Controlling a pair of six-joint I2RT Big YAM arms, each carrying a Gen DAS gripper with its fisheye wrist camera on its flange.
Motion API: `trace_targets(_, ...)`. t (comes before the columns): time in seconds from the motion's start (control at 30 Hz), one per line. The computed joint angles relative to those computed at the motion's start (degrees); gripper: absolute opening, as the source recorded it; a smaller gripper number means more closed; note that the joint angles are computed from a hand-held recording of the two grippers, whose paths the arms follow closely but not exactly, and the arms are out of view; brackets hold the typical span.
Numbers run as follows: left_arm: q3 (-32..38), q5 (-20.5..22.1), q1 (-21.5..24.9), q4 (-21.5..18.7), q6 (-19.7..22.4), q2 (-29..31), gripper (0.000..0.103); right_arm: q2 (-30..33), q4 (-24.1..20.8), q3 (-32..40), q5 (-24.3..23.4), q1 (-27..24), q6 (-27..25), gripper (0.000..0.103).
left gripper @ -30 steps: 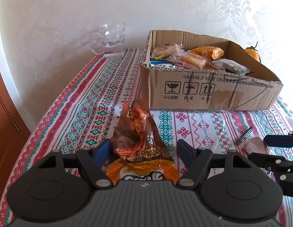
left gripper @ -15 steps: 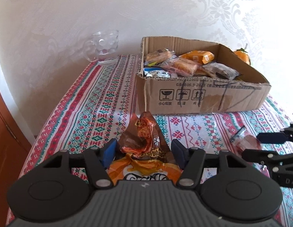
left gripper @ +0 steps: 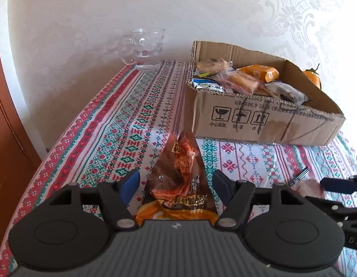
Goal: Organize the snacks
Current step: 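Grasp the orange-wrapped snack packet with left tool while right tool grasps the clear sausage packet, then lift the orange-wrapped packet with left tool and drop it into the box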
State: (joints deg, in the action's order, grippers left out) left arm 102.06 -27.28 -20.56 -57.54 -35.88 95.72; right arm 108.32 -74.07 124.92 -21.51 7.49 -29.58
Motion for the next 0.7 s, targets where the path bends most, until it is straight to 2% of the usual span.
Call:
trace_targets(0.07, 0.1, 0.7, 0.1, -0.3, -0.1, 0.3, 0.067, 0.1, 0.0, 0.1, -0.1, 0.0, 0.0, 0.051)
trace_targets(0.13, -0.5, 0.4, 0.0, 0.6, -0.1, -0.1, 0.059, 0.0, 0.2, 0.0, 0.0, -0.1, 0.1, 0.052)
trace_targets(0.2, -0.7, 0.9, 0.2, 1.0, -0.4, -0.3, 0.058, -0.4, 1.0, -0.8, 0.3, -0.1, 0.4, 0.054)
trace_targets(0.27, -1.0, 1.0, 0.2, 1.2, -0.3, -0.6, 0.058, -0.6, 1.4, -1.3, 0.5, -0.1, 0.3, 0.066)
trace_targets(0.33, -1.0, 1.1, 0.2, 1.4, -0.1, -0.7, 0.057, -0.9, 1.9, -1.8, 0.4, -0.2, 0.6, 0.071)
trace_targets(0.43, -0.9, 1.6, 0.2, 1.6, 0.7, -0.8, 0.056, -0.3, 1.0, -1.0, -0.3, -0.2, 0.8, 0.071)
trace_targets(0.5, -1.0, 2.2, 0.4, 1.5, 1.3, -0.8, 0.055, -0.4, 1.4, -1.2, 0.5, 0.1, 0.6, 0.071)
trace_targets(0.53, -1.0, 2.5, 0.4, 1.6, 1.6, -0.9, 0.055, -0.2, 1.2, -0.9, 0.5, 0.1, 0.7, 0.066)
trace_targets(0.57, -1.0, 2.6, 0.4, 1.5, 2.0, -1.0, 0.055, -0.2, 1.2, -0.8, 0.5, 0.2, 0.8, 0.054)
trace_targets(0.6, -1.1, 2.7, 0.5, 1.5, 2.2, -1.1, 0.055, -0.1, 1.1, -0.6, 0.6, 0.2, 0.8, 0.051)
trace_targets(0.7, -1.4, 3.5, 0.6, 1.7, 3.3, -1.6, 0.055, 0.5, 0.0, 0.7, 0.7, 0.1, 1.0, 0.050)
